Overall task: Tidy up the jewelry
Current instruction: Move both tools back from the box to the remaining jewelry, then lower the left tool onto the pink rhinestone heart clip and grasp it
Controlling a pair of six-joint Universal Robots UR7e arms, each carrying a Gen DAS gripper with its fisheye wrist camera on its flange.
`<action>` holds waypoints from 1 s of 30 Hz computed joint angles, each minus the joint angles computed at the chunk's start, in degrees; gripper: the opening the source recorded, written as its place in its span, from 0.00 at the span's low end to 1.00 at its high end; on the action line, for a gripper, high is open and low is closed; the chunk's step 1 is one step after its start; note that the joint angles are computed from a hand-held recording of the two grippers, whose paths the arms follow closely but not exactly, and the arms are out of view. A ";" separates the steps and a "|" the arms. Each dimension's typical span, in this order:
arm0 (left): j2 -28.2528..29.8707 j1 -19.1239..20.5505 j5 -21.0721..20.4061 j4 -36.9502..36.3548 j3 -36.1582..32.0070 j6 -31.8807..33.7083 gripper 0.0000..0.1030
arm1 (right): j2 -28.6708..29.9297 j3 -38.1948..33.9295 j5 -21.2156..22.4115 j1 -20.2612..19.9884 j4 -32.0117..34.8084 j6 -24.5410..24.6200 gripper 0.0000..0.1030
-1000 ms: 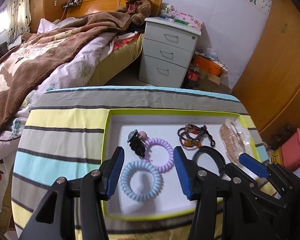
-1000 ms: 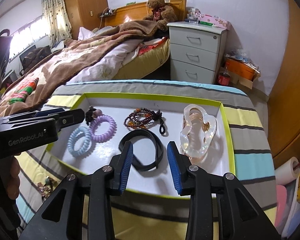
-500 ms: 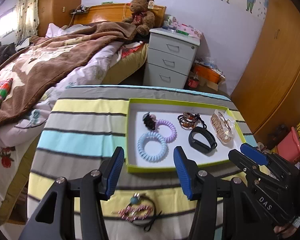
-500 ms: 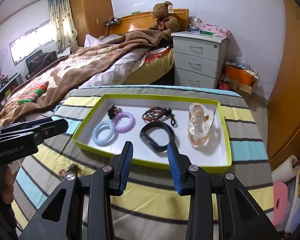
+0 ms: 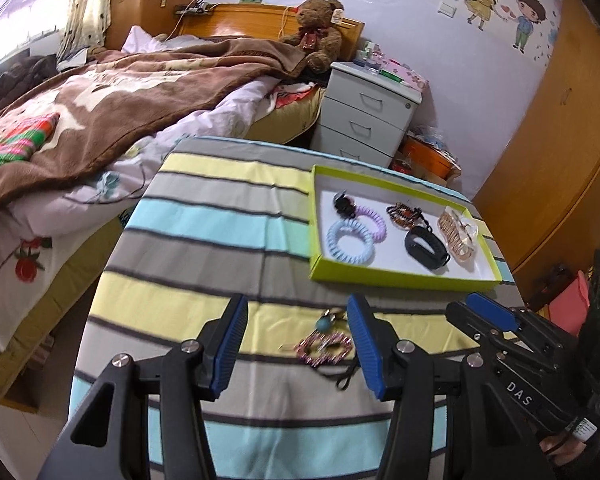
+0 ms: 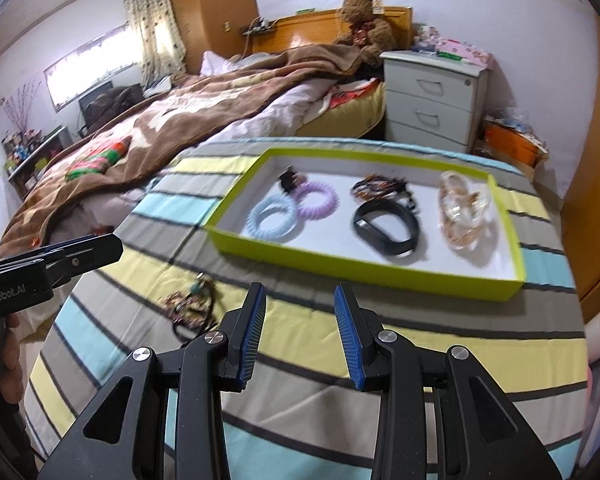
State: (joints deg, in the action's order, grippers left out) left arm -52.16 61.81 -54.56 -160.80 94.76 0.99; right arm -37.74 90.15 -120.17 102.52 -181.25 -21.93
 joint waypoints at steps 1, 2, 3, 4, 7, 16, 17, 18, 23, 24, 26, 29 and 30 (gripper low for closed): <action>-0.32 0.13 0.32 -0.35 0.58 0.04 0.52 | 0.21 0.06 0.17 0.04 0.09 -0.12 0.36; -0.63 0.29 0.55 -0.60 1.10 -0.04 0.52 | 0.43 -0.14 0.42 0.06 0.64 -0.11 0.36; -0.97 0.48 0.47 -0.63 1.54 -0.28 0.52 | 0.57 -0.22 0.61 0.06 0.94 -0.11 0.36; -1.29 0.75 0.12 -0.56 1.85 -0.64 0.52 | 0.82 -0.36 0.81 0.06 1.10 -0.10 0.36; -2.08 1.43 -0.68 -0.75 2.70 -1.06 0.52 | 1.10 -0.65 2.77 -0.27 2.45 0.86 0.36; -3.09 3.33 -2.28 -0.36 3.94 -1.21 0.52 | 2.83 -3.18 5.51 -1.05 6.54 3.25 0.36; -2.81 3.45 -2.72 0.00 3.67 -0.53 0.52 | 2.72 -3.03 5.63 -1.18 6.55 3.58 0.36; -2.58 3.56 -3.41 0.04 3.58 0.37 0.52 | 2.63 -2.83 5.62 -1.28 6.45 3.85 0.36; -0.36 4.07 -7.03 2.14 1.40 4.01 0.52 | 1.73 -1.55 5.68 -1.78 5.87 4.68 0.36; 0.01 3.96 -7.07 2.23 1.13 4.93 0.52 | 1.53 -1.25 5.74 -1.90 5.62 4.90 0.36; 0.96 4.06 -8.08 2.77 0.20 7.49 0.52 | 1.19 -0.88 5.92 -2.13 5.50 5.30 0.36; 2.34 3.86 -6.77 4.37 -1.19 9.36 0.52 | 0.79 -0.39 5.96 -2.38 5.18 5.77 0.36; 2.58 3.76 -6.64 4.39 -1.30 10.31 0.52 | 0.70 -0.30 6.05 -2.44 5.17 5.89 0.36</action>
State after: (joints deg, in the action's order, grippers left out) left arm -49.58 65.57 -61.19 -156.41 93.45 11.30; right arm -37.04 89.85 -114.12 100.08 -176.08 -16.04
